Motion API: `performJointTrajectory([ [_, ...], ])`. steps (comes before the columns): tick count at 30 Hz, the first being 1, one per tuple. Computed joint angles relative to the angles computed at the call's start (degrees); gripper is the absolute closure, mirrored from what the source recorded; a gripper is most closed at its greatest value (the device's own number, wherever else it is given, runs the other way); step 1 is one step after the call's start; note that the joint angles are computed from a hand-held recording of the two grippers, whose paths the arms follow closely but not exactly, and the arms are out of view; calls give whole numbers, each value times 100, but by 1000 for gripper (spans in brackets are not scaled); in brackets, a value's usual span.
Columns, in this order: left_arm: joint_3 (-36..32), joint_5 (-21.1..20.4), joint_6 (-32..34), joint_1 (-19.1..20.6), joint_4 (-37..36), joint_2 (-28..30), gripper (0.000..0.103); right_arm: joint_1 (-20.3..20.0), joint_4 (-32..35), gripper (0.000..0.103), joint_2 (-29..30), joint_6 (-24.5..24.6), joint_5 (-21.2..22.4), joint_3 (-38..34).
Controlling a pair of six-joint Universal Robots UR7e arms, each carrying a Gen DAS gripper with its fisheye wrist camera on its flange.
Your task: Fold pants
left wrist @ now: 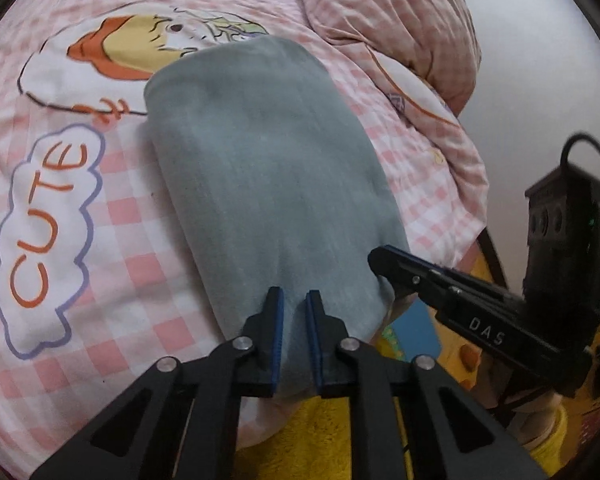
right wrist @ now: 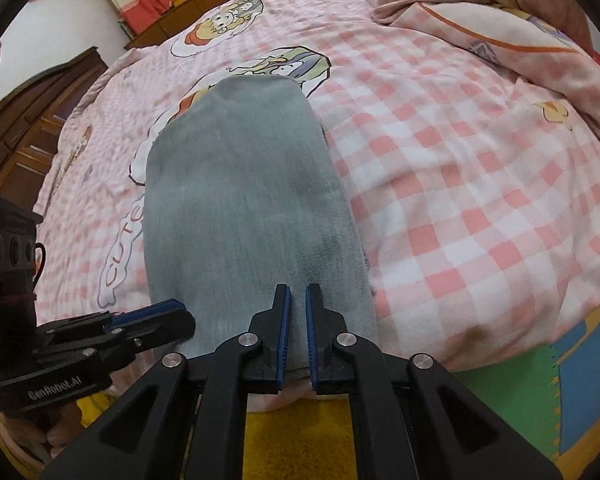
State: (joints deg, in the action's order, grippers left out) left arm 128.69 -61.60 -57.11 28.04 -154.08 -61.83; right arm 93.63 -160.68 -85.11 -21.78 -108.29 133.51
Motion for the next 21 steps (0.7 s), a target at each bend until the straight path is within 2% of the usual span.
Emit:
performJointTrajectory([
  [3, 18, 13, -105, -7, -13, -20, 90, 11, -9, 95, 13, 18, -31, -3],
  [9, -78, 235, -153, -224, 403, -75, 89, 85, 106, 95, 8, 133, -124, -58],
  [12, -24, 254, -199, -290, 439, -197, 85, 144, 216, 95, -27, 165, -189, -97],
  [13, -18, 264, -230, -311, 496, -240, 82, 161, 290, 93, -74, 200, -189, -107],
  [14, -18, 318, -273, -350, 611, -294, 73, 167, 334, 87, -107, 215, -169, -108],
  [15, -27, 386, -306, -384, 704, -321, 68, 172, 397, 83, -168, 234, -122, -103],
  [16, -29, 519, -370, -454, 875, -380, 61, 180, 450, 75, -238, 240, -66, -92],
  [17, -35, 618, -406, -504, 985, -412, 59, 215, 473, 69, -290, 224, -63, -77],
  [21, -68, 815, -489, -575, 1320, -538, 48, 467, 367, 60, -316, 88, -412, -62],
])
